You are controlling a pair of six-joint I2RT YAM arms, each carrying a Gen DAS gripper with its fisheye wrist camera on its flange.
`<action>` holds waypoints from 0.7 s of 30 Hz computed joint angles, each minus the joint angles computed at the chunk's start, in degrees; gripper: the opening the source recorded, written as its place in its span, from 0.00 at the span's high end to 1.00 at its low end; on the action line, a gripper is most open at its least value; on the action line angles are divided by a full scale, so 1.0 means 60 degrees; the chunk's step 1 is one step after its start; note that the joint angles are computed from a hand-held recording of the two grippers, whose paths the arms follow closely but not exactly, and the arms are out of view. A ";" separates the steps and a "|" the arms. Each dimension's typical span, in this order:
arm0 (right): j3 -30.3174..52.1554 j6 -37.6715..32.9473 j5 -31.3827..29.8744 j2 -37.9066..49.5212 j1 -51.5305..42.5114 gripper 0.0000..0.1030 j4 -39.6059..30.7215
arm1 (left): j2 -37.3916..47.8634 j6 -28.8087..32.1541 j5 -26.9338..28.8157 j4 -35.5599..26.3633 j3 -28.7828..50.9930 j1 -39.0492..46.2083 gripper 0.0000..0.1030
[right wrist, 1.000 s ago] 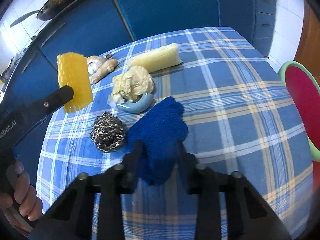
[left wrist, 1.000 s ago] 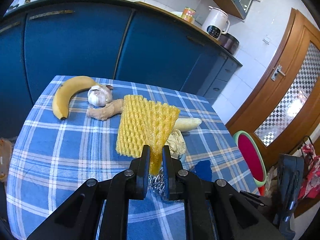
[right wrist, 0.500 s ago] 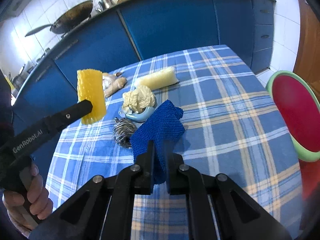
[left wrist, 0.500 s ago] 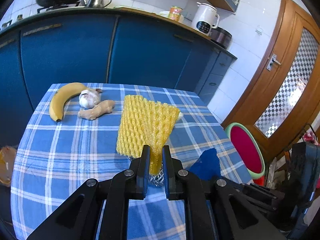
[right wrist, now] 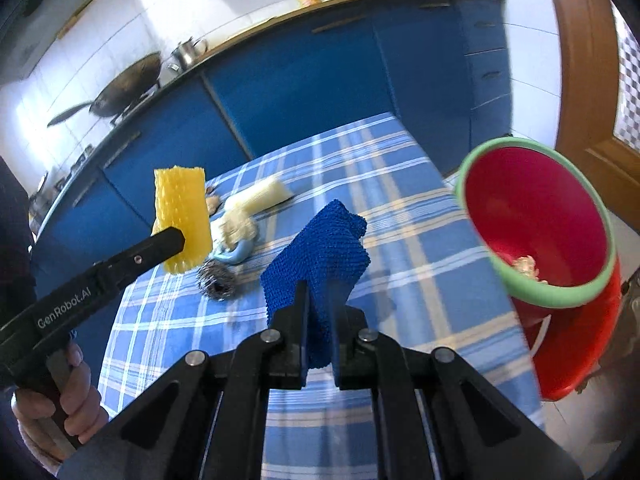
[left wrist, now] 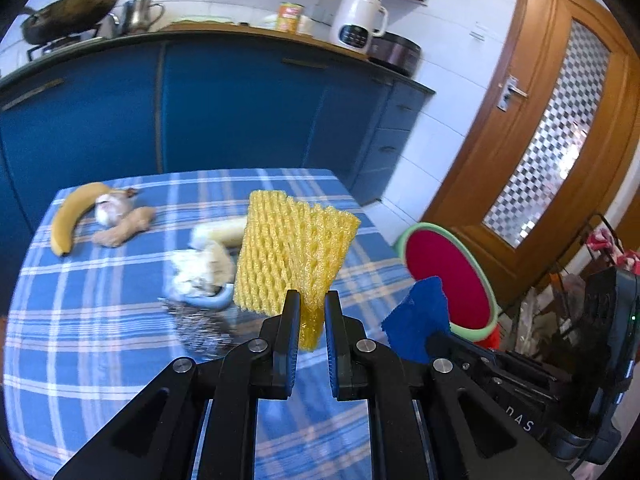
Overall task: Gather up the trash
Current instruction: 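Carry the foam net and blue cloth with both grippers over the bucket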
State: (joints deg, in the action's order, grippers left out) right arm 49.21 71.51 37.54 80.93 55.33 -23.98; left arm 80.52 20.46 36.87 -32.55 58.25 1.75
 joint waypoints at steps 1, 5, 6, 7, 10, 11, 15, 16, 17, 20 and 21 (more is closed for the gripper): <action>-0.0101 0.0132 0.0076 -0.0148 0.0044 0.90 -0.0112 | -0.0032 -0.0054 -0.0049 -0.0010 -0.0020 -0.0167 0.89; -0.0607 0.0657 0.0395 -0.0931 0.0156 0.90 -0.0686 | -0.0003 -0.0289 -0.0202 -0.0080 0.0027 -0.0809 0.89; -0.0693 0.0747 0.0448 -0.1090 0.0158 0.90 -0.0815 | 0.0029 -0.0365 -0.0234 -0.0095 0.0050 -0.0979 0.89; -0.0807 0.0867 0.0513 -0.1292 0.0165 0.90 -0.0968 | 0.0067 -0.0440 -0.0288 -0.0100 0.0074 -0.1160 0.89; -0.1143 0.1173 0.0630 -0.1879 0.0137 0.90 -0.1373 | 0.0191 -0.0684 -0.0458 -0.0145 0.0178 -0.1670 0.89; -0.1254 0.1253 0.0653 -0.2074 0.0122 0.90 -0.1491 | 0.0244 -0.0728 -0.0475 -0.0164 0.0218 -0.1796 0.89; -0.1637 0.1473 0.0771 -0.2770 0.0030 0.90 -0.1997 | 0.0271 -0.1039 -0.0838 0.0075 0.0244 -0.2563 0.89; -0.1757 0.1530 0.0801 -0.2989 -0.0018 0.90 -0.2152 | 0.0299 -0.1130 -0.0937 0.0156 0.0253 -0.2797 0.89; -0.1886 0.1567 0.0820 -0.3213 -0.0087 0.90 -0.2289 | 0.0360 -0.1170 -0.0991 0.0183 0.0303 -0.2957 0.89; -0.2312 0.1612 0.0771 -0.3903 -0.0407 0.90 -0.2556 | 0.0636 -0.1401 -0.1175 0.0239 0.0473 -0.3552 0.89; -0.2490 0.1573 0.0712 -0.4175 -0.0594 0.90 -0.2626 | 0.0743 -0.1480 -0.1217 0.0252 0.0529 -0.3751 0.89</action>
State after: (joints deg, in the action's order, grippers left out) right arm 34.27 80.95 41.81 55.88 51.77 -39.73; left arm 84.99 11.57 29.57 -31.04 61.43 -20.75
